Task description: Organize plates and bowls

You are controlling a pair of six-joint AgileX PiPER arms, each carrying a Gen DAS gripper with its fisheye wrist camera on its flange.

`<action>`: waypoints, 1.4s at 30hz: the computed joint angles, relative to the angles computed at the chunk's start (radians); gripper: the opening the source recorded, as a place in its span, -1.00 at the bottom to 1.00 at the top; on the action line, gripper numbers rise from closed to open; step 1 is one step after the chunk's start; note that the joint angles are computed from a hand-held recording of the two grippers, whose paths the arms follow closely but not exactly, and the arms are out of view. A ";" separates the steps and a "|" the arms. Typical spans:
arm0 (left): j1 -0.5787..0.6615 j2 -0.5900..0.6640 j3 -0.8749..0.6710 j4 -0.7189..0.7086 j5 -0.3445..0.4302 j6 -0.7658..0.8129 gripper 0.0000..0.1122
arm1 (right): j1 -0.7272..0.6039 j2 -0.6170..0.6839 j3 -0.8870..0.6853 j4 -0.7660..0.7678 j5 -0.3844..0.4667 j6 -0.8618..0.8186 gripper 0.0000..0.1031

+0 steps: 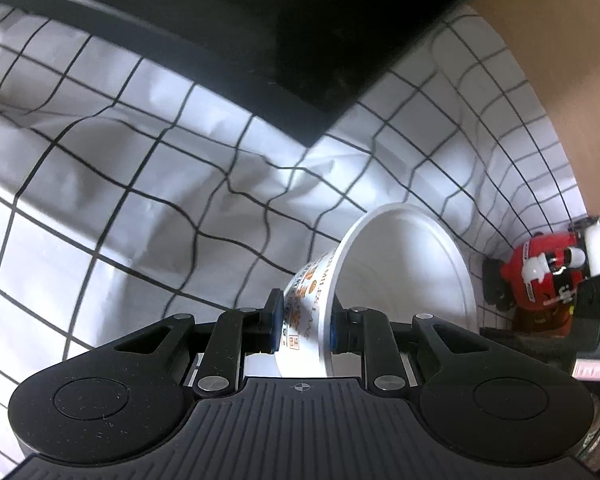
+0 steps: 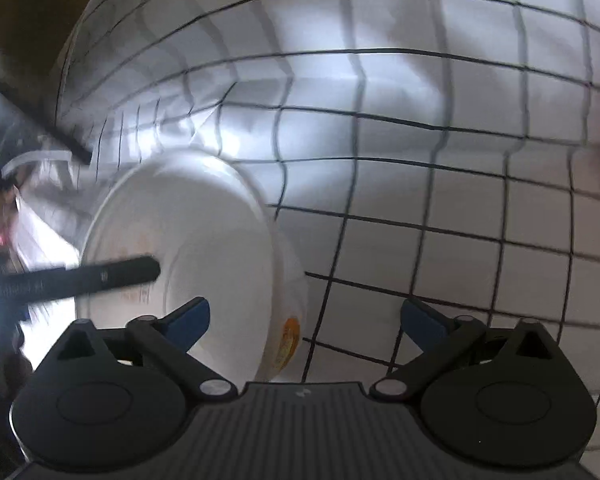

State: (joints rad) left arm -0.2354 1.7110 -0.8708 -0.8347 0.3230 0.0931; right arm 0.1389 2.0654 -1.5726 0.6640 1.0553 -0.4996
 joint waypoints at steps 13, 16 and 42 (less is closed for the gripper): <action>-0.314 0.208 -0.427 0.361 0.139 -0.434 -0.62 | -0.303 -0.211 0.187 -0.059 0.031 -0.093 -0.20; -0.372 0.311 -0.550 0.417 0.185 -0.505 -0.52 | -0.359 -0.240 0.247 -0.096 -0.048 -0.120 -0.19; -0.525 0.121 -0.526 0.699 0.217 -0.777 -0.58 | -0.652 -0.498 0.407 0.106 0.091 -0.400 -0.41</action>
State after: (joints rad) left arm -0.7602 1.8321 -1.3967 -0.1361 0.5399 -0.6837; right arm -0.5127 1.5671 -1.1652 0.7697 1.1459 -0.8995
